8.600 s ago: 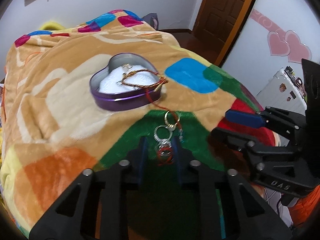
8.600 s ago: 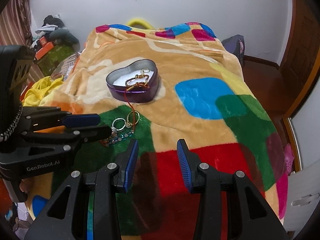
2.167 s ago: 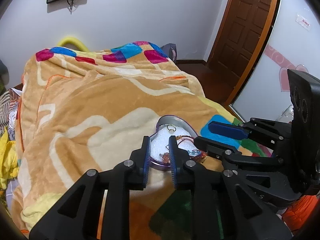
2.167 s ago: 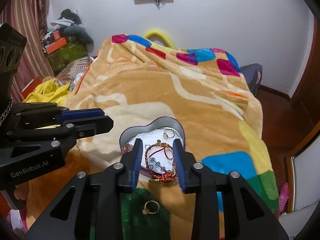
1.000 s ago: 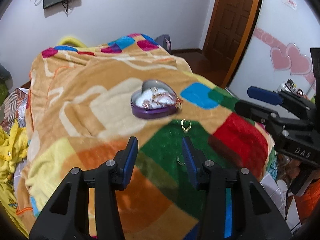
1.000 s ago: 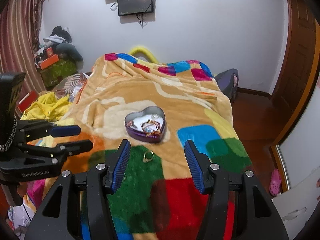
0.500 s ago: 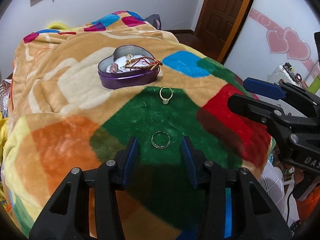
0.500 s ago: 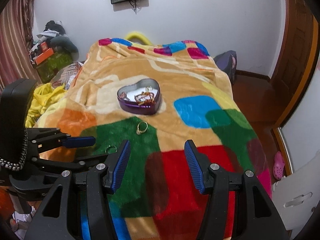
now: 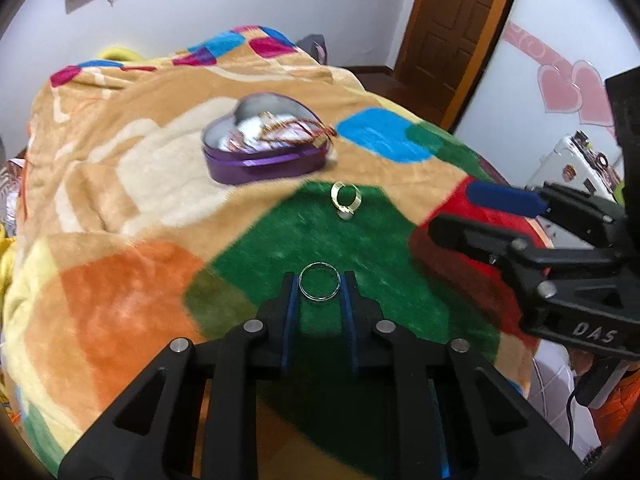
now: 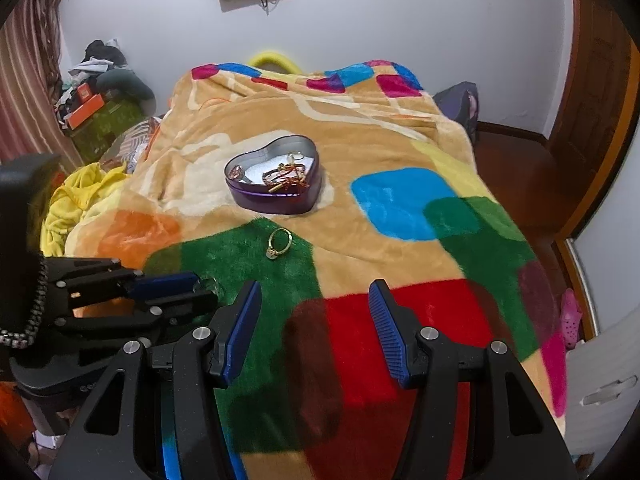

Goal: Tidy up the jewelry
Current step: 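Grasp the plain silver hoop ring with the left gripper while the right grasps the gold stone ring, then carry both rings over the heart tin and open both grippers inside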

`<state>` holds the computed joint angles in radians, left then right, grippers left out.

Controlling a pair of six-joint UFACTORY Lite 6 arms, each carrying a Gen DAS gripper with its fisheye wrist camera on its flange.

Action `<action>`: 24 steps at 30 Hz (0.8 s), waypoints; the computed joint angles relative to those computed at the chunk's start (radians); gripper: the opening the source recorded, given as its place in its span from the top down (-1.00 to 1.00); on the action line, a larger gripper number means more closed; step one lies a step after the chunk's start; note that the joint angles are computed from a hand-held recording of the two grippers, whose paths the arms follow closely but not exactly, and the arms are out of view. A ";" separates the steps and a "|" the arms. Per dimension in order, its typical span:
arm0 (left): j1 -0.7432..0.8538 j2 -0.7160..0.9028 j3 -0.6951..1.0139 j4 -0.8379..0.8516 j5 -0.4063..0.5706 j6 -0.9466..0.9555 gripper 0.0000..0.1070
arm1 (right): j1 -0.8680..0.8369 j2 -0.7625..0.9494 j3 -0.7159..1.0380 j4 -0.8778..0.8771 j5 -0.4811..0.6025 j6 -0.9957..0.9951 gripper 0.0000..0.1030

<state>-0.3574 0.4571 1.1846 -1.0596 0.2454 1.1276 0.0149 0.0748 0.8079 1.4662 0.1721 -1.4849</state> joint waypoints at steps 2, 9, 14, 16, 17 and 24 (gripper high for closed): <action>0.015 -0.001 0.011 0.001 -0.008 0.001 0.62 | 0.005 0.028 0.021 0.045 0.006 -0.040 -0.01; 0.083 0.038 0.071 -0.022 0.024 0.015 0.62 | 0.030 0.191 0.153 0.021 0.040 -0.001 0.13; 0.103 0.069 0.095 -0.044 0.046 0.038 0.62 | 0.062 0.269 0.225 -0.071 0.022 0.069 0.33; 0.105 0.080 0.104 -0.052 0.050 0.044 0.62 | 0.074 0.291 0.245 -0.097 0.002 0.095 0.38; 0.106 0.086 0.109 -0.051 0.052 0.041 0.62 | 0.080 0.302 0.255 -0.113 -0.007 0.108 0.44; 0.104 0.092 0.121 -0.036 0.051 0.025 0.62 | 0.064 0.298 0.246 -0.015 -0.007 0.001 0.67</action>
